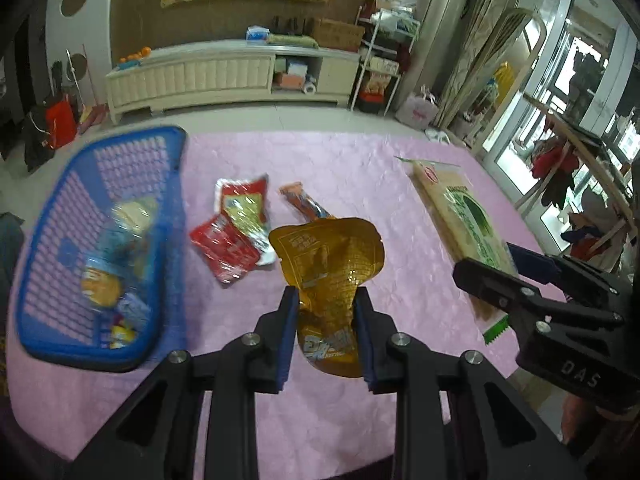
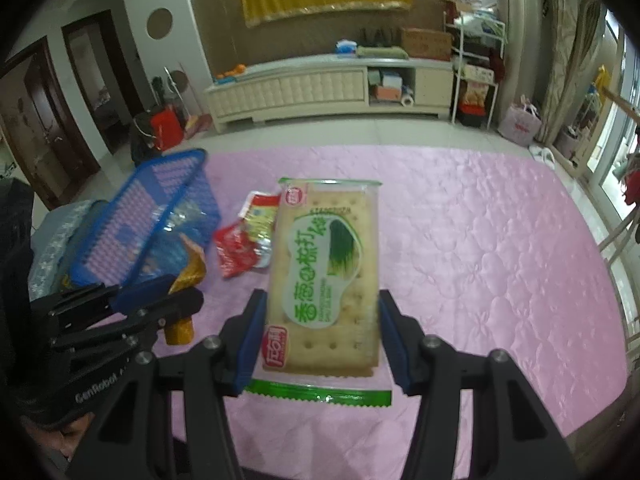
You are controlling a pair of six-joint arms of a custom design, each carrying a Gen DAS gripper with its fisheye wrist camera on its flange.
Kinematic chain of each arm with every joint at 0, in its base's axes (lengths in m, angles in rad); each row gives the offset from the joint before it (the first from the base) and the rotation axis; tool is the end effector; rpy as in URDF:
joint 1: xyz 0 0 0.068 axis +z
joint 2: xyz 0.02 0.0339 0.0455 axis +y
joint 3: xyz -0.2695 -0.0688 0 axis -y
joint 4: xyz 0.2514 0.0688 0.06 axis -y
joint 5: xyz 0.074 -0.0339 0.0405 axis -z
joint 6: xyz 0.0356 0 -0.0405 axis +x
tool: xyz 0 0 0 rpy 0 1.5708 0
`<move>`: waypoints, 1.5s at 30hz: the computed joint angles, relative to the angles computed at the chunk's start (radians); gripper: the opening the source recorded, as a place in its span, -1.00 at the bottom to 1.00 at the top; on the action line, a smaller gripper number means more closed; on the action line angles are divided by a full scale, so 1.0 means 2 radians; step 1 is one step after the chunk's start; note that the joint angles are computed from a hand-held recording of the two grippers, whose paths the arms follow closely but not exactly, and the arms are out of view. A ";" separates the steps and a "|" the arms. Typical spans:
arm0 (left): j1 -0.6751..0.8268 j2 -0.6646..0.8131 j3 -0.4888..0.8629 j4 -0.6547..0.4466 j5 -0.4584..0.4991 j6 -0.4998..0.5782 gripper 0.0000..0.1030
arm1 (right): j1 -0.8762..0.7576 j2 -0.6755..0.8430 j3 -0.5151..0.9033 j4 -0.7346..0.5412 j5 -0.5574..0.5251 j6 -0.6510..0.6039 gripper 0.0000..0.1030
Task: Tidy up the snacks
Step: 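Lift both packs and carry them over the blue basket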
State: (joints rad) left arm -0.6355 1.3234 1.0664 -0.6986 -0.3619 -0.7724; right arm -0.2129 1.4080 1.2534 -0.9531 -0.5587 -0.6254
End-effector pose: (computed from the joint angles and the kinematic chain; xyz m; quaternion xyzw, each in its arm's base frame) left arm 0.2282 -0.1527 0.2813 -0.1185 0.9316 -0.0620 0.3380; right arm 0.2782 -0.0408 0.3068 -0.2535 0.9028 0.1554 0.3107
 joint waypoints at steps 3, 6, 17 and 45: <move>-0.007 -0.046 0.000 -0.037 -0.016 -0.001 -0.51 | 0.002 -0.036 0.003 -0.025 -0.013 -0.001 0.13; -0.013 -0.090 0.005 -0.082 -0.038 -0.003 -0.51 | 0.008 -0.063 0.004 -0.042 -0.025 0.002 0.13; 0.063 -0.250 -0.009 -0.192 -0.052 0.049 -0.50 | 0.156 -0.135 -0.014 -0.033 0.007 0.097 0.13; 0.589 -0.285 -0.127 -0.109 0.287 0.358 -0.50 | 0.443 0.065 -0.028 0.124 0.161 0.227 0.13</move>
State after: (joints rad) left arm 0.5420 0.7530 0.8133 -0.9174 0.2125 -0.0555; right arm 0.6724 1.5378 1.1979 -0.7045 -0.2374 -0.1722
